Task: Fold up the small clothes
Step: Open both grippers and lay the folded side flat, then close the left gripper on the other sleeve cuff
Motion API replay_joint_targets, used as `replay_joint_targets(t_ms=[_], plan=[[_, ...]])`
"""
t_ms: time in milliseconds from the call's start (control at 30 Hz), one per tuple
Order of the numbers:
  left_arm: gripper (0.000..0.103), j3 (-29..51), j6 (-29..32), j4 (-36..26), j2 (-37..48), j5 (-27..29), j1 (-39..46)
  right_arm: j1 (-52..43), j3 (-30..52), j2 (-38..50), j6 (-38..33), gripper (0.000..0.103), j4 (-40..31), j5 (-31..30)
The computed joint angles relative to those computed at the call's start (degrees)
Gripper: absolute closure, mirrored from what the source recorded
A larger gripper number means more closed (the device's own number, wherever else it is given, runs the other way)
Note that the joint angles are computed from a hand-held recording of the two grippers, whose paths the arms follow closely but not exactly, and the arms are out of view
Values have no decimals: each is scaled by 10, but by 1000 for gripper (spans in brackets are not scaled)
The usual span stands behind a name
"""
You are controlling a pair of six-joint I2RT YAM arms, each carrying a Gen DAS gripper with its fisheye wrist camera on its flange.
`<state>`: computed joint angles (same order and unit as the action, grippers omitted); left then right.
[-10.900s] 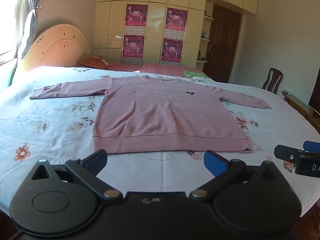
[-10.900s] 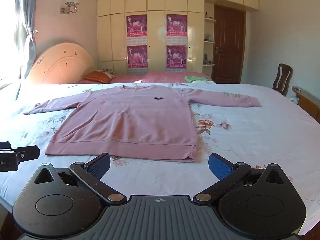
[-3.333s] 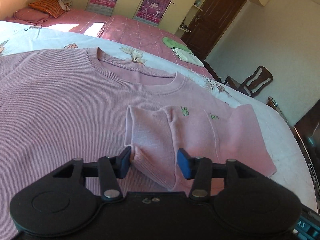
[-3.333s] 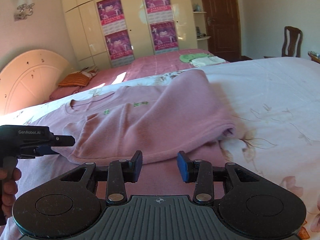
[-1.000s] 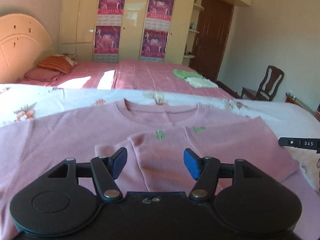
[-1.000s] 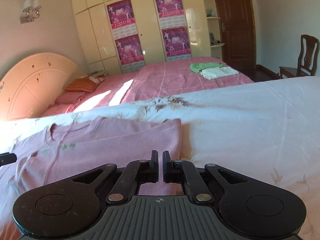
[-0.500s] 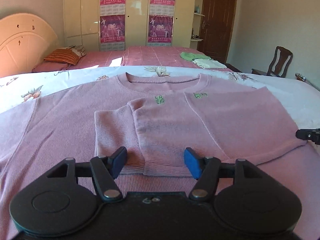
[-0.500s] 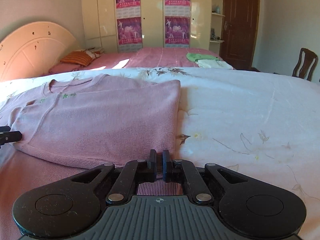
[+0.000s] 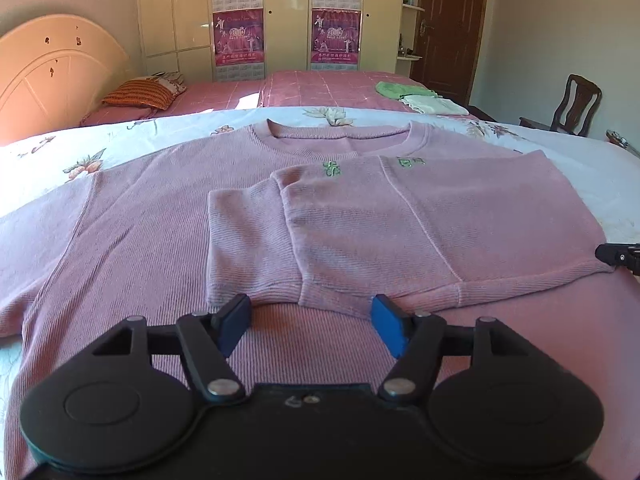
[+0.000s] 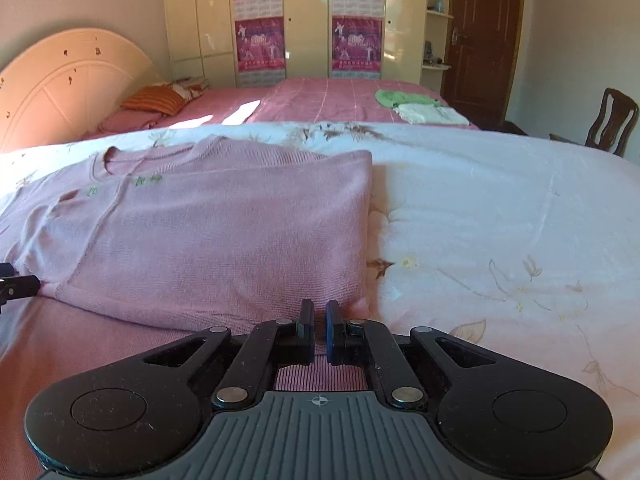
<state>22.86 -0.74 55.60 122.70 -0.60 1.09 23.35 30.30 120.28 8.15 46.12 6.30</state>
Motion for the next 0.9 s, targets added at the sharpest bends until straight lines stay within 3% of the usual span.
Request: replay_joint_targets(t_ms=[67, 133, 333, 433, 533, 667, 767, 900], plan=[[37, -10, 1, -18, -23, -17, -6, 3, 7, -13, 7, 99, -29, 5], [37, -37, 4, -4, -42, -22, -3, 2, -10, -27, 28, 98, -8, 1], [37, -98, 51, 18, -99, 21, 71, 36, -46, -52, 87, 98, 25, 27], [37, -116, 80, 13, -142, 92, 162, 76, -51, -79, 124, 98, 2, 58], [38, -119, 112, -30, -180, 218, 329, 115, -50, -106, 168, 98, -33, 91], [40, -30, 143, -163, -160, 364, 586, 160, -26, -111, 218, 98, -79, 129], [40, 62, 138, -219, -105, 396, 691, 200, 12, -86, 249, 98, -108, 158], [41, 205, 85, -312, -15, 419, 762, 245, 76, -39, 308, 98, -140, 183]])
